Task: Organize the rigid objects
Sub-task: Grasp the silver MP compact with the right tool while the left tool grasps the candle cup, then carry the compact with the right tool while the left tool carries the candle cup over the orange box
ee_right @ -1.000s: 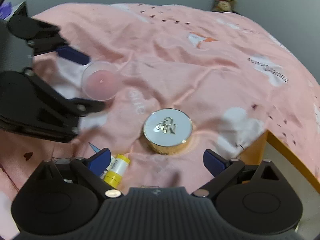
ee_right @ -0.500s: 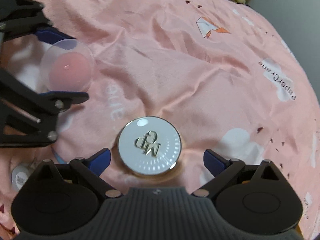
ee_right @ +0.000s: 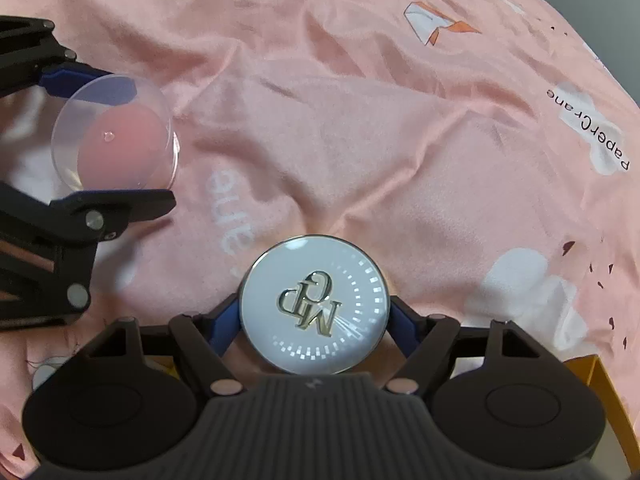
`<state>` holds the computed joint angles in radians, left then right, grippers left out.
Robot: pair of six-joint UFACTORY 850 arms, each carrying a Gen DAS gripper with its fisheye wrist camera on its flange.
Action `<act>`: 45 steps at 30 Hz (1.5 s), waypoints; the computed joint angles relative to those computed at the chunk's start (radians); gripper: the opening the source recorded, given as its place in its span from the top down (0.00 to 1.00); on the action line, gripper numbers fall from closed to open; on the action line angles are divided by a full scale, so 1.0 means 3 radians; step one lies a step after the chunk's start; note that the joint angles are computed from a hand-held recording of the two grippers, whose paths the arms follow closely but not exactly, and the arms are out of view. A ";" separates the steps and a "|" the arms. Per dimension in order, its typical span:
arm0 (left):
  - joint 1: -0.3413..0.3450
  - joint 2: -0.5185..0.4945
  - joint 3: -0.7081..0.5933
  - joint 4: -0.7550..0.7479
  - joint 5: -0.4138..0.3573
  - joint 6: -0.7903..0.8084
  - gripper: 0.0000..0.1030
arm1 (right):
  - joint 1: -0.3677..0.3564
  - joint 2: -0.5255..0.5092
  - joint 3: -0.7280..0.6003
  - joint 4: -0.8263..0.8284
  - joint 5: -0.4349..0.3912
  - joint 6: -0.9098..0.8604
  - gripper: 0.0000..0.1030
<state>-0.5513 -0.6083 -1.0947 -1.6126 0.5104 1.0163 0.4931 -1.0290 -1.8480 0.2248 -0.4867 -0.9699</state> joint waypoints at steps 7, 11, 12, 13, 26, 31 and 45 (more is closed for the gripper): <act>-0.0028 0.0121 0.0113 0.0186 0.0025 -0.0378 0.27 | -0.0073 0.0109 0.0111 0.0435 -0.0033 -0.0241 0.27; -0.0064 0.0238 0.0214 0.0299 0.0046 -0.0672 0.27 | -0.0114 0.0258 0.0293 0.0729 0.0024 -0.0493 0.27; -0.0065 0.0270 0.0241 0.0369 0.0030 -0.0788 0.27 | -0.0131 0.0319 0.0368 0.0860 0.0046 -0.0611 0.27; -0.0076 0.0310 0.0270 0.0425 0.0019 -0.0882 0.27 | -0.0142 0.0347 0.0397 0.0962 0.0046 -0.0698 0.27; -0.0330 0.0606 0.0252 0.0709 0.0169 -0.1021 0.27 | -0.0406 0.1057 0.1152 0.2327 0.0099 -0.2103 0.27; -0.0399 0.0564 0.0040 0.0864 0.0100 -0.0932 0.27 | -0.0627 0.1247 0.1242 0.2382 0.0029 -0.2114 0.27; -0.0290 -0.0177 -0.1061 0.2451 -0.1027 -0.1994 0.27 | -0.1207 0.0864 0.0624 0.0272 -0.0346 0.0286 0.27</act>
<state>-0.6383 -0.6616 -1.4130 -0.8772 0.2023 0.4181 0.1311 -0.7698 -1.6610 0.3065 -0.5906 -0.8840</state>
